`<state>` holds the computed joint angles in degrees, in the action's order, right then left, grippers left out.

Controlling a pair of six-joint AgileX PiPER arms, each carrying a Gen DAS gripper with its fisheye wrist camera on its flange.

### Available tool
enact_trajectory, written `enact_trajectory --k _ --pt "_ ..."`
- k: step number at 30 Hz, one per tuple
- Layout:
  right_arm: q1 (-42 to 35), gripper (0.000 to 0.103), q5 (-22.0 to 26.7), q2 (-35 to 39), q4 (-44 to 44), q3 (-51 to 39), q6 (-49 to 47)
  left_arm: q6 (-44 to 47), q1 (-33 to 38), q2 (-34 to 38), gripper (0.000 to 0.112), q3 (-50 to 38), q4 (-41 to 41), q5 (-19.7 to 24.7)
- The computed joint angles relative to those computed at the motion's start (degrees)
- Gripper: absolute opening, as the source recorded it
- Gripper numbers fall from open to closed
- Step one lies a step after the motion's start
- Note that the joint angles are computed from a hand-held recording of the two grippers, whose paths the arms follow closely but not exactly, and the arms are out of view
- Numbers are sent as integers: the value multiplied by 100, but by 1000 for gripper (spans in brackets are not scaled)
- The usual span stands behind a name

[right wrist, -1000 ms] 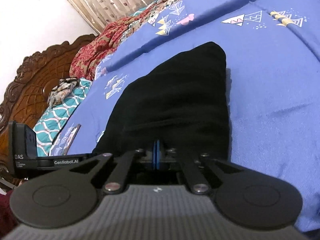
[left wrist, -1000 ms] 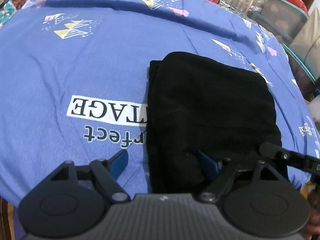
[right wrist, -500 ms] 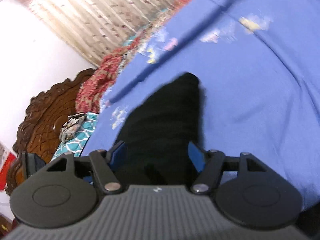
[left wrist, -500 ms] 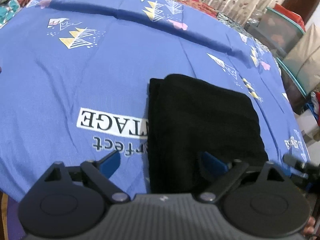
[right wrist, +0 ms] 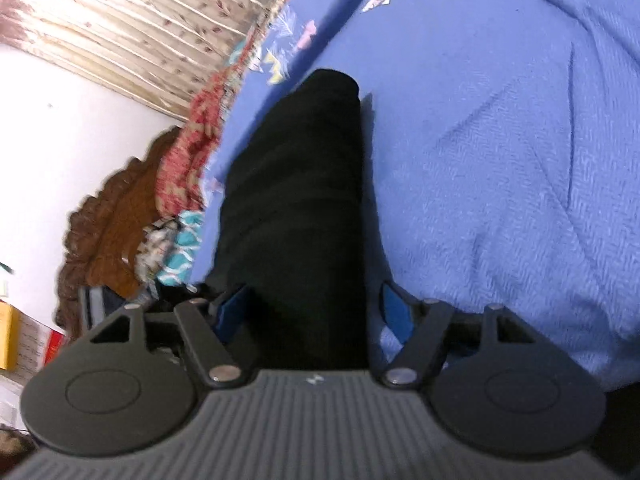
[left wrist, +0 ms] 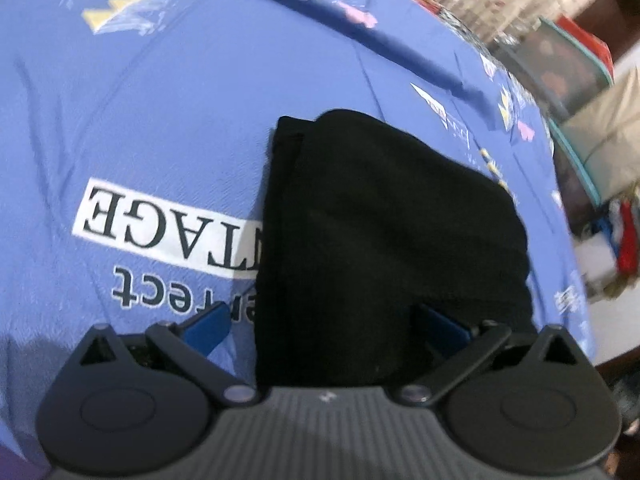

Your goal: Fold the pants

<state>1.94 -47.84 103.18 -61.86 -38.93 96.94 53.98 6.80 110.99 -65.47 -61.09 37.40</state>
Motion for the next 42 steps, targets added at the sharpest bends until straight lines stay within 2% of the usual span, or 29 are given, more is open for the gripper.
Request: enact_trajectory --k 4,12,24,36,42 --pt "-113 73 -349 68 68 126 -470 456 -95 -137 103 292 -335 -309" --pt "-97 73 -397 55 207 212 -824 1102 -178 -255 103 598 -805 -603" --pt "-119 73 -479 95 294 275 -1049 1399 -180 -275 103 707 -1035 -696" --pt "-286 73 -530 126 9 202 -961 1436 -134 -273 103 724 -1091 -631" --pt "-331 73 -525 124 -48 189 -969 1971 -60 -309 103 902 -1517 -586"
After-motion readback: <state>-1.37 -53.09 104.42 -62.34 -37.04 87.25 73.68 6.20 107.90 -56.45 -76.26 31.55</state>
